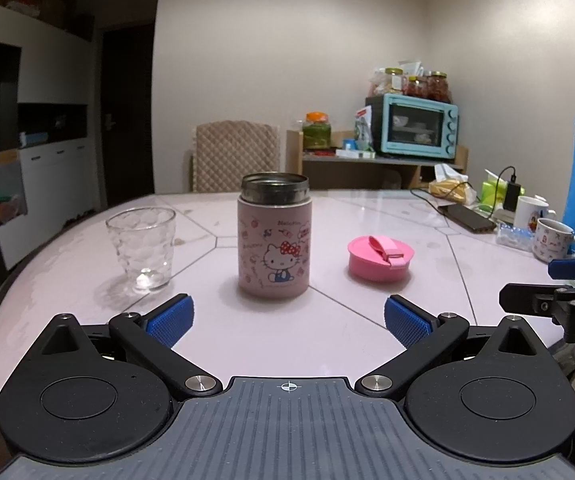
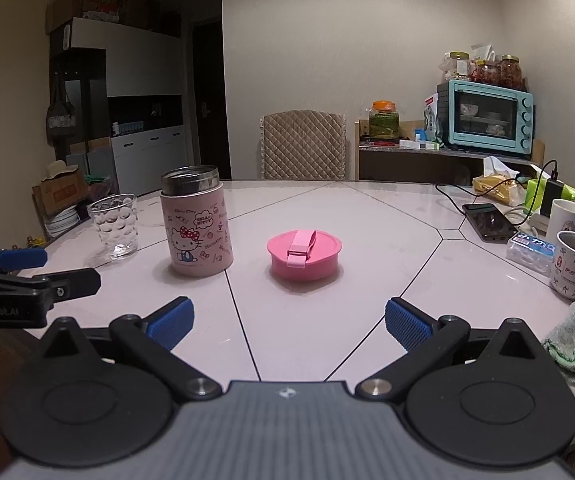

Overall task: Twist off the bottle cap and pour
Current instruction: 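Set the open jar down with the left gripper and withdraw both tools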

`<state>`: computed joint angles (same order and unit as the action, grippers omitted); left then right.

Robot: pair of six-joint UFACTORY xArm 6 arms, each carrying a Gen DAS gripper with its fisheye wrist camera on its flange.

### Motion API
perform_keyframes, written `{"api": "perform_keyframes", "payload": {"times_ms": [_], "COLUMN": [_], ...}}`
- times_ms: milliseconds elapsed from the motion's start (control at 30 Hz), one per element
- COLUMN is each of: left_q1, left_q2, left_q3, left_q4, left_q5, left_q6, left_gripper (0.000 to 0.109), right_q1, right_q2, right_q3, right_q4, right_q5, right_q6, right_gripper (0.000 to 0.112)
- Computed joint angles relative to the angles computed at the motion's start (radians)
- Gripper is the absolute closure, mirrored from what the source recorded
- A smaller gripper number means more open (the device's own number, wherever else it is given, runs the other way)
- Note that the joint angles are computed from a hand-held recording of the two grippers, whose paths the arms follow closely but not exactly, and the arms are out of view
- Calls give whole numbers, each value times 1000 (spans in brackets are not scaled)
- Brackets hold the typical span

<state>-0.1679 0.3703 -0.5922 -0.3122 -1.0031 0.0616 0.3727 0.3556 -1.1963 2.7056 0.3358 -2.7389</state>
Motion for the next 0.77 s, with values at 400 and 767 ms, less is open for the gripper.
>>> {"api": "perform_keyframes", "payload": {"times_ms": [400,767], "left_q1": [7,0], "left_q2": [-14,-20], "left_q3": [22,28], "left_q4": [32,51], "left_q5": [-11,-21], "left_q6": [-12,-16], "left_gripper": [6,6], "right_q1": [-2,-4], "right_q2": [-24,-23], "right_q3": [31,35], "right_q4": [2,-9], "right_q5": [19,22], "right_q6": [11,38], "right_gripper": [9,9]}}
